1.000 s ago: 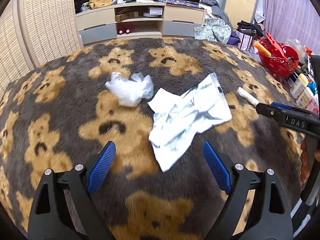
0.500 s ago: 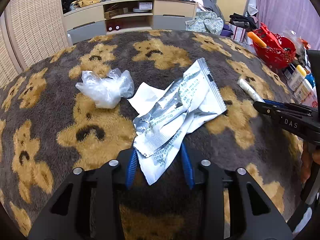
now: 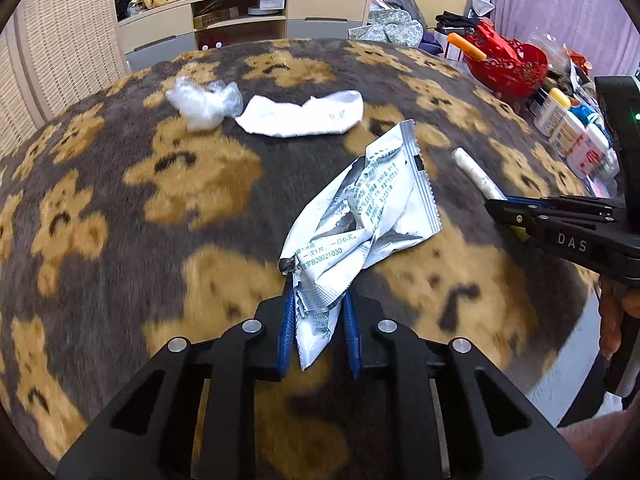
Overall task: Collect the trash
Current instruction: 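Carry the packet and marker to the bin and open both tools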
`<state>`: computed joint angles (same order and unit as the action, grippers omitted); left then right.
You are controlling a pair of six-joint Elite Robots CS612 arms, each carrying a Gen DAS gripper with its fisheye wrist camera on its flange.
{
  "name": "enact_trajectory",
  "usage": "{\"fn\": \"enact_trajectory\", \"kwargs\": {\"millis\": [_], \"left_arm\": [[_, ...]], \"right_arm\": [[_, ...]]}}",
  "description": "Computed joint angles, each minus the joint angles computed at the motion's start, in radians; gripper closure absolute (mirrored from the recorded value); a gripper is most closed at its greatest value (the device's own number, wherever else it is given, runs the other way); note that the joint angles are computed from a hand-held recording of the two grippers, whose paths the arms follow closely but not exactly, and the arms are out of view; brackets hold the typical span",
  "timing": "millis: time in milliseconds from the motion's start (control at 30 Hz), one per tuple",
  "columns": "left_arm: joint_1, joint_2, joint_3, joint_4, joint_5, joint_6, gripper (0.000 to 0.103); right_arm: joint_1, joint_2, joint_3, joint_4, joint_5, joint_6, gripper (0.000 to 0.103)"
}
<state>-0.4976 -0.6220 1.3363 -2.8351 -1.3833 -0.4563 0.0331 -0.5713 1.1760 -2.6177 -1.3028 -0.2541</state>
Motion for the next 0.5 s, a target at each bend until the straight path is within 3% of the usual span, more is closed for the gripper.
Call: {"fn": "enact_trajectory", "kwargs": {"millis": [300,500], "left_arm": [[-0.059,-0.094,0.203,-0.095,0.034,-0.080,0.083],[-0.093,-0.141,0.308,-0.146,0.051,-0.141,0.083]], "right_arm": [[0.003,-0.107,0.228,-0.110,0.025,-0.019,0.089],[-0.001,-0.162,0.349,-0.161,0.085,-0.029,0.089]]}}
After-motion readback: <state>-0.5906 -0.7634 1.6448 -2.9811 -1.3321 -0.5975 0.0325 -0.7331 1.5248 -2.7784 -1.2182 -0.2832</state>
